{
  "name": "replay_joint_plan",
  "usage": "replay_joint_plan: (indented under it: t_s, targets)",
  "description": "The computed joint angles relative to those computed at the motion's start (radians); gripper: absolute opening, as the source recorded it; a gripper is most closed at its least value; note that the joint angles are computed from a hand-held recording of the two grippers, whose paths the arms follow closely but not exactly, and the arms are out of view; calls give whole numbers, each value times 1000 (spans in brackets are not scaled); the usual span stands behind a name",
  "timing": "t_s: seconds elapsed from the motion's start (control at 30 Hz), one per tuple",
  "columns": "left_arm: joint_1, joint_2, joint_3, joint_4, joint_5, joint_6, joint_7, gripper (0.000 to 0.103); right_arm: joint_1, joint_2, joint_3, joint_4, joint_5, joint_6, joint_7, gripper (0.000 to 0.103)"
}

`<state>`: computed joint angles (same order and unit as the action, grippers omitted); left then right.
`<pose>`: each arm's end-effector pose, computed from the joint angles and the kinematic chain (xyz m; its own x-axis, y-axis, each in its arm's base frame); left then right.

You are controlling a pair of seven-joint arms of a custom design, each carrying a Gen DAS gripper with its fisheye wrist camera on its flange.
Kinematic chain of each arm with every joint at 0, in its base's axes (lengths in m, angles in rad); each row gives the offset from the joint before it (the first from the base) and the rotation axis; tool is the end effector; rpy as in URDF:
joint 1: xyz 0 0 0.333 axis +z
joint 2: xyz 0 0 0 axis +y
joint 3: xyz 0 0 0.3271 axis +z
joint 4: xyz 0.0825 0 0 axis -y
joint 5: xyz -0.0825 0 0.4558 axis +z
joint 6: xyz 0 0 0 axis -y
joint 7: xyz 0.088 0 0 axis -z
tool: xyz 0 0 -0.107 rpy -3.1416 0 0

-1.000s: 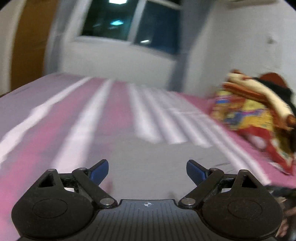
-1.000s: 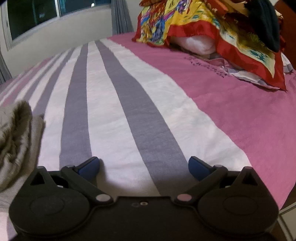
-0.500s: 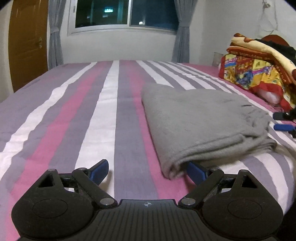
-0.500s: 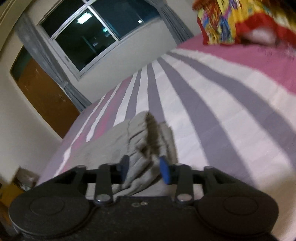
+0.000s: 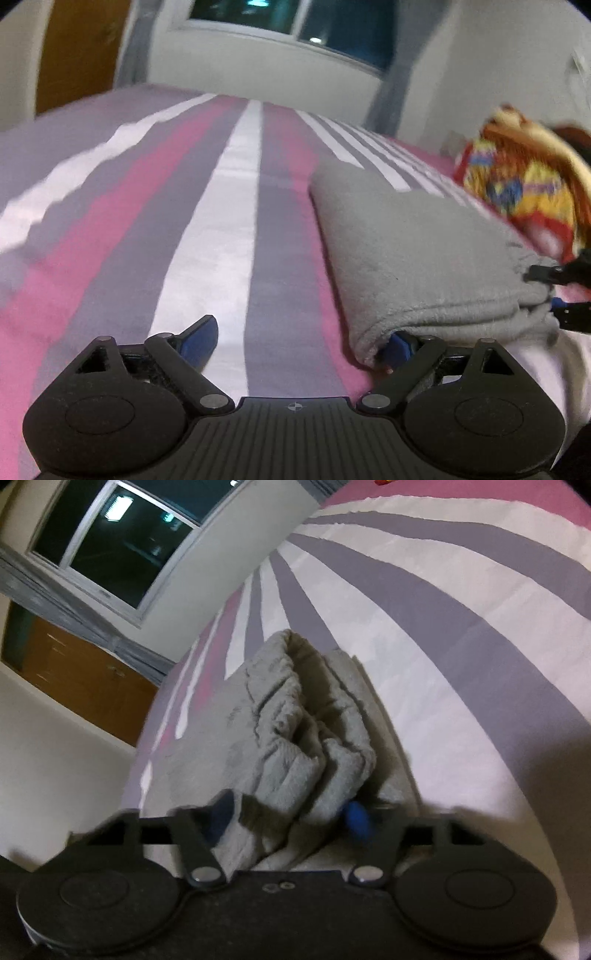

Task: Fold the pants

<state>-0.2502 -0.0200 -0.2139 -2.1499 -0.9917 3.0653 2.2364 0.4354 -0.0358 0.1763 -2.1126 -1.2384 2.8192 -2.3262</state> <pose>0.5888 -0.2209 0.4666 -0.3070 -0.9054 0.2933 -0.6356 -0.0343 -0.7713 0.4888 0.4010 0.4649 -0.2942 -0.6721 -0.6795 -0.5043 0.7131 -0.4871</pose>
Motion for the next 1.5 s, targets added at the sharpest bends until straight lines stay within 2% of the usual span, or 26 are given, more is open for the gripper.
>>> replay_joint_plan:
  t_s: [0.03,0.1,0.17,0.2,0.23,0.27,0.3,0.33,0.4,0.5,0.53,0.57,0.6,0.63,0.67,0.7,0.77,0.8,0.9,0.97,1.03,1.1,1.2,1.23,1.33,1.5]
  targets:
    - [-2,3,4,11,-83,-12,54,91,-10,-14,24,10,-69,-30,25,41]
    - [2,4,9,26,-232,-38,151,91,12,-50,33,17,-319,-85,187,40]
    - [7,9,7,32,-269,-48,170,90,23,-80,50,6,-442,-130,274,37]
    - [7,12,3,31,-264,-41,170,91,28,-91,61,-8,-452,-163,281,34]
    - [7,16,-1,30,-243,-32,158,91,17,-93,78,-22,-405,-179,254,34]
    - [6,20,-6,25,-191,-18,122,91,36,-80,60,-31,-287,-190,169,34]
    - [6,25,-8,27,-157,-12,101,91,56,-56,28,-39,-180,-172,127,34]
    - [7,28,-10,27,-119,-6,71,91,46,-42,14,-55,-143,-115,156,34]
    - [10,29,-13,28,-124,-4,69,91,26,-55,33,-74,-233,-108,294,34]
    - [12,30,-17,29,-108,2,52,91,27,-57,29,-69,-210,-86,255,41]
    - [12,31,-18,28,-96,5,41,91,29,-66,31,-73,-175,-107,225,46]
    - [11,33,-19,27,-86,12,33,91,35,-91,43,-89,-154,-168,213,54]
    - [11,32,-21,25,-88,18,35,91,44,-117,68,-102,-163,-261,229,55]
    - [10,31,-23,22,-84,24,31,91,44,-126,83,-108,-194,-307,261,54]
    - [9,33,-24,22,-78,29,27,91,45,-144,91,-122,-241,-317,307,51]
    - [9,33,-25,20,-68,33,21,91,43,-154,93,-130,-290,-300,347,50]
    - [9,34,-26,17,-48,38,5,91,37,-144,86,-120,-338,-244,347,42]
    - [9,33,-26,17,-45,40,4,91,35,-130,77,-106,-351,-219,341,41]
    - [6,29,-27,9,-24,46,-13,91,32,-82,54,-67,-293,-164,277,41]
    - [5,27,-27,6,-20,49,-17,91,36,-55,43,-42,-181,-155,186,43]
    - [4,27,-26,8,-32,47,-7,91,36,-47,43,-32,-192,-154,218,47]
    - [4,29,-26,12,-48,44,7,91,37,-34,34,-23,-150,-130,191,49]
    - [4,29,-27,13,-55,42,14,91,32,-15,23,-5,-163,-99,201,56]
    - [4,29,-26,13,-55,40,15,91,30,-3,18,9,-157,-98,183,55]
    - [4,29,-26,13,-63,37,22,91,38,21,12,42,-90,-140,46,32]
    - [4,29,-25,14,-61,37,22,91,51,13,9,55,-141,-181,22,20]
